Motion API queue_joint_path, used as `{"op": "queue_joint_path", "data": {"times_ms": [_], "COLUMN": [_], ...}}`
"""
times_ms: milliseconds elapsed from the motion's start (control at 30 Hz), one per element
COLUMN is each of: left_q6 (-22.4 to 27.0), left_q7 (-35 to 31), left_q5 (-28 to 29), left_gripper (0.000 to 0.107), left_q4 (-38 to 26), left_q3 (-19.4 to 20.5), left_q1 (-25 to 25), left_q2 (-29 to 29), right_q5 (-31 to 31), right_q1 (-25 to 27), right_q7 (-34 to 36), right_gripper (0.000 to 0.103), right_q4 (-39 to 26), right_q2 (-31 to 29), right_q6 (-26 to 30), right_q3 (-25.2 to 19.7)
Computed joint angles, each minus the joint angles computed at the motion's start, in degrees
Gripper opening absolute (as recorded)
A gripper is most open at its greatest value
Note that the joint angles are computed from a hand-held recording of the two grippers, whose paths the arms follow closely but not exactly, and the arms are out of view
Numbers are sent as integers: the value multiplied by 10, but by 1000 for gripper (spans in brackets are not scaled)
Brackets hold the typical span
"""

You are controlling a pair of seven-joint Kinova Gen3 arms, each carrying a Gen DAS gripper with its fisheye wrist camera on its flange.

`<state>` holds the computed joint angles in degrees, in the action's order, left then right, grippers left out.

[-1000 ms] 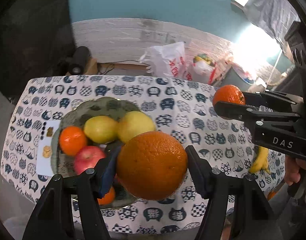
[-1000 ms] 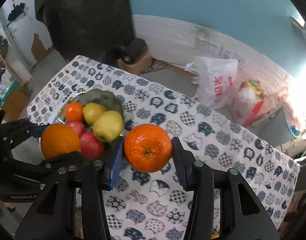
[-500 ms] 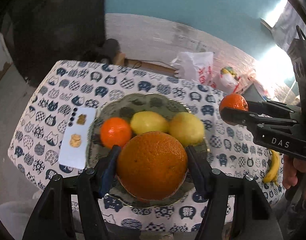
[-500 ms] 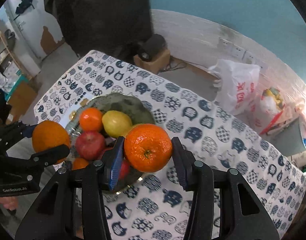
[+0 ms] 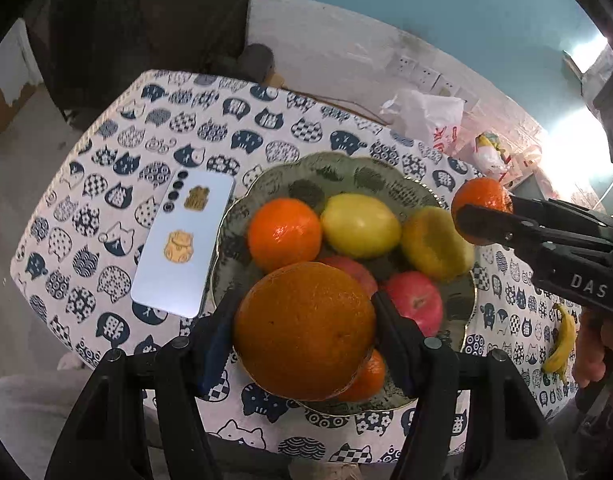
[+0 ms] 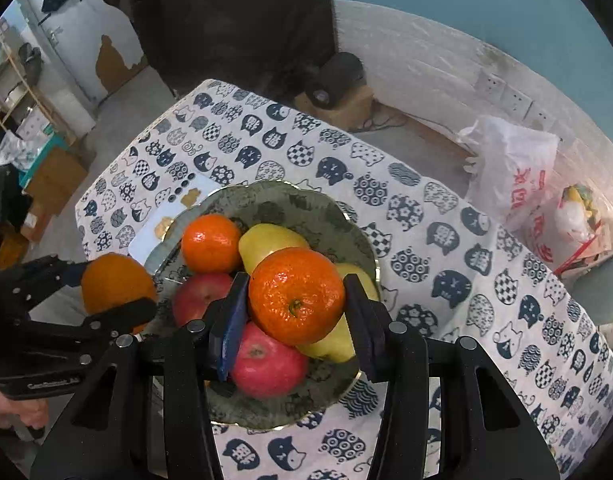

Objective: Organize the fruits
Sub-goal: 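Lower both oranges onto the plate and open both tools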

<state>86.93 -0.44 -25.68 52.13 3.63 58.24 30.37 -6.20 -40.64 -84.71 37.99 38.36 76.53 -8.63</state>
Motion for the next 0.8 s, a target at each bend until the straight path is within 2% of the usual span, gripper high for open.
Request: {"op": "queue_joint_path", "data": {"times_ms": [433, 533, 633, 800], "left_q6": [-17, 0, 3, 12], "left_q7": [-23, -19, -14, -17], "left_q5": [40, 35, 28, 22], "left_gripper": [68, 68, 76, 77], "left_q4": [27, 16, 12, -1], "left_q3": [7, 4, 2, 2], "left_q1": [-26, -21, -16, -12], "left_q2": [6, 8, 5, 8], "right_q5": [-3, -5, -4, 1], "right_q1": [-23, -28, -32, -39], "right_q7": [13, 17, 19, 15], "right_gripper": [46, 46, 46, 47], "right_q4": [-42, -49, -53, -61], "right_q2": [33, 38, 44, 53], "right_q6": [26, 33, 40, 51], "right_q3": [-1, -1, 1, 6]}}
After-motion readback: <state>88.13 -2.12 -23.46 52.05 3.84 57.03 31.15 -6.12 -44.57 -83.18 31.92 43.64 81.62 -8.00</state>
